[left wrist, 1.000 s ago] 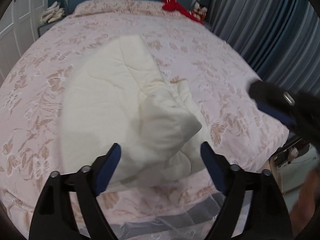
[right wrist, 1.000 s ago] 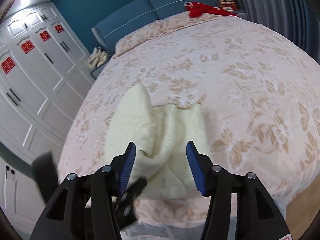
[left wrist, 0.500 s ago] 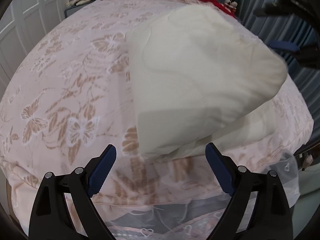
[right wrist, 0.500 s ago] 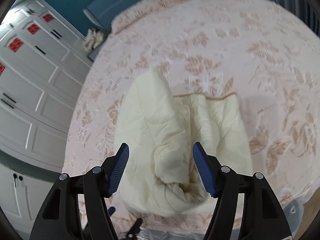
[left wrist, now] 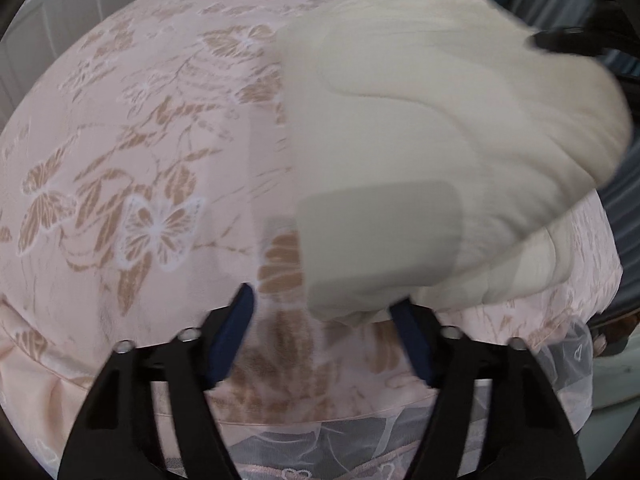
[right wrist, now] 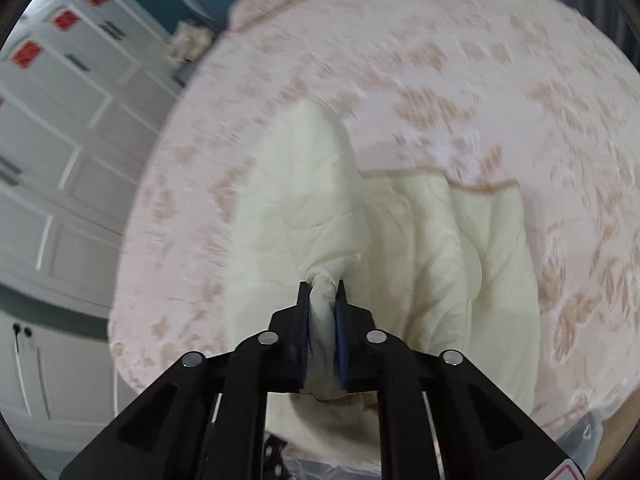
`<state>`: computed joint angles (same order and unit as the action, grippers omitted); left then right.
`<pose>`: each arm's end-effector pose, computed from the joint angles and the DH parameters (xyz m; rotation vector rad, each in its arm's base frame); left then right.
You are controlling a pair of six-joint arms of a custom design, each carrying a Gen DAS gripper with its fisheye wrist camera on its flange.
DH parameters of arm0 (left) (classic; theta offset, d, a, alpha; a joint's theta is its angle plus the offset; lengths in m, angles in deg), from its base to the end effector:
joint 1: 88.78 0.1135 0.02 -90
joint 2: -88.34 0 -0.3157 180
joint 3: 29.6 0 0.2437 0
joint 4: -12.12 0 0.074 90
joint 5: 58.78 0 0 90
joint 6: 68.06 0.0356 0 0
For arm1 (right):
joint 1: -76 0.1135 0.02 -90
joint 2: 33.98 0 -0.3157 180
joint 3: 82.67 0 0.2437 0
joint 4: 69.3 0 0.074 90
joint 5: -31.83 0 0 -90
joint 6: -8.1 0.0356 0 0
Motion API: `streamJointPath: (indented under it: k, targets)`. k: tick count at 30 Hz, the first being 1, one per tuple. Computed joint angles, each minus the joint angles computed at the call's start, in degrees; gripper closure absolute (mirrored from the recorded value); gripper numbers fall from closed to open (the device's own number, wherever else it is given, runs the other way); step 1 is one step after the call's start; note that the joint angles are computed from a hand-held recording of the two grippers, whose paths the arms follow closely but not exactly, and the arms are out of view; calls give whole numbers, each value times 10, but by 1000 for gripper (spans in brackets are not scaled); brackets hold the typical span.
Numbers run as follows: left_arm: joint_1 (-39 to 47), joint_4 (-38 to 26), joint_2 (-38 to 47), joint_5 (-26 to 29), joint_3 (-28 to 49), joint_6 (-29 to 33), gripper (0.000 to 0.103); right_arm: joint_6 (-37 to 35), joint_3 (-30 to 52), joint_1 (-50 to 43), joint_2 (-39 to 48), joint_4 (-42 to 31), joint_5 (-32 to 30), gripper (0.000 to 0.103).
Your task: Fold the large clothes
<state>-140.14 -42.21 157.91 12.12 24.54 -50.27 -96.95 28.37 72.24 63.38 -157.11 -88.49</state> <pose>0.1227 -0.1348 0.2435 -0.5634 2.6180 -0.2081 0.3263 -0.0034 0.3835 -0.3685 2.6873 0.6628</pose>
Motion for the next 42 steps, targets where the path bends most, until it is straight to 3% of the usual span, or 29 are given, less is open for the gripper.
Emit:
streamJointPath:
  k: [6,10,16,21,28,34,38,42]
  targets:
    - [-6,21,-12,11,14,1,70,-119,18,-84,-69,-50,-62,100]
    - [-31,-1,13,-16,54,-1,72,-160,-26,-180,-87,-17,-68,100]
    - [-33,-23,45,-22,101,16,72,-169,-95,-268,-32,40,-59,101]
    - [-48,-60,67,-35,135,18,72,-165,-183,-275,-20,129,-32,101]
    - [-71,-91,56,-27,158,7,73,-145,-222,-267,20,180,-12,101]
    - [-101,-162,27,-65,213,-20,73,-132,-240,-252,45,212,2,102]
    - [-37,-135,36,-49,250,52,73,-127,-246,-247,55,223,4,102]
    - [18,-92,112,-16,295,139,73,-123,-242,-247,68,223,1,103]
